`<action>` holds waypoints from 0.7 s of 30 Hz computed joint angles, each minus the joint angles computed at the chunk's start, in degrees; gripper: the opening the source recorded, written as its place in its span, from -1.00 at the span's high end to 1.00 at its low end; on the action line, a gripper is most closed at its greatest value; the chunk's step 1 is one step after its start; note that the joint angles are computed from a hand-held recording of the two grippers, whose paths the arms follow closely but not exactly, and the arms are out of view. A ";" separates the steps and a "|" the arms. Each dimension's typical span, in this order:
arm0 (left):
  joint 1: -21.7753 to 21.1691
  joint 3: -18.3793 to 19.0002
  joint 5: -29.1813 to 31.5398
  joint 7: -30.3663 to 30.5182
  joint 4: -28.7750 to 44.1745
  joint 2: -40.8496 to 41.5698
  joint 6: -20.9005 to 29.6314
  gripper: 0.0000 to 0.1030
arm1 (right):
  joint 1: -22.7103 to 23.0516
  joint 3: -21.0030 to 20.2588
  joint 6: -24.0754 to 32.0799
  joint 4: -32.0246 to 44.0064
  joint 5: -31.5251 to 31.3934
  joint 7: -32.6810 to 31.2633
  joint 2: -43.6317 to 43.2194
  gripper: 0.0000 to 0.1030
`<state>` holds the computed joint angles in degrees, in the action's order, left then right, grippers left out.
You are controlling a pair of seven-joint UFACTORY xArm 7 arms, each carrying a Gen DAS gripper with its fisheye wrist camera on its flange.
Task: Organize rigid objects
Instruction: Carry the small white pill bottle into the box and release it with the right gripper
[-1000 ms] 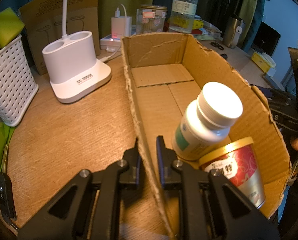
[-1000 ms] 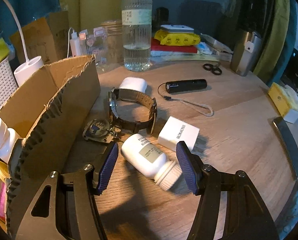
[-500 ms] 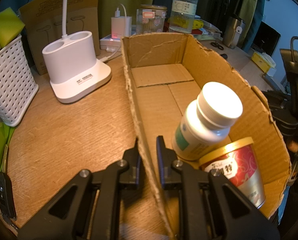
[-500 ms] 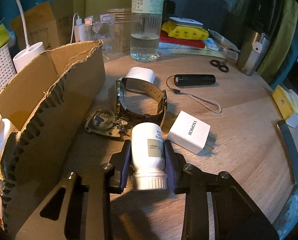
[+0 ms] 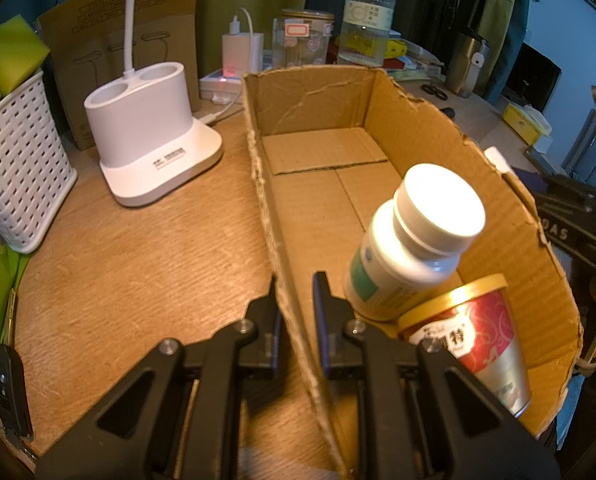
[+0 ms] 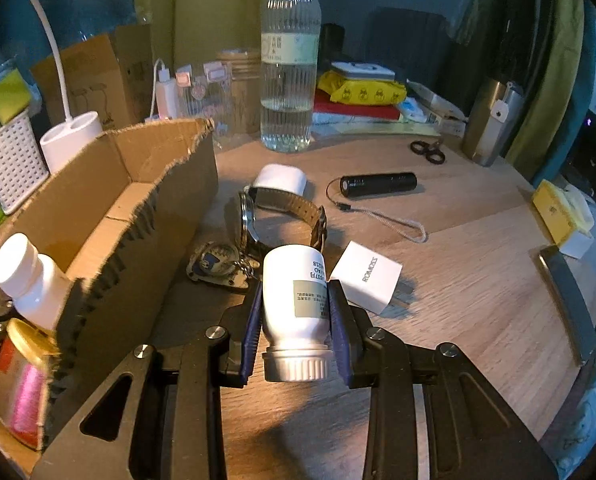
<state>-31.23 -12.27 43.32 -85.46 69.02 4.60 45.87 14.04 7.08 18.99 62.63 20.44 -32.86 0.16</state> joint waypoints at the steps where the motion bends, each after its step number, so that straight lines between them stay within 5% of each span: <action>1: 0.02 0.03 0.00 0.03 -0.03 -0.01 -0.03 0.72 | 0.03 0.04 -0.19 -0.24 0.35 -0.22 -0.40 0.35; 21: -0.01 0.01 0.32 -0.10 -0.09 -0.02 -0.10 0.72 | 5.25 -2.30 -0.95 -3.43 10.00 -9.00 -8.52 0.35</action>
<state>-31.24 -12.26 43.64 -85.56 68.94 4.57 45.76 19.30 4.77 18.04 59.21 30.44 -41.87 -8.35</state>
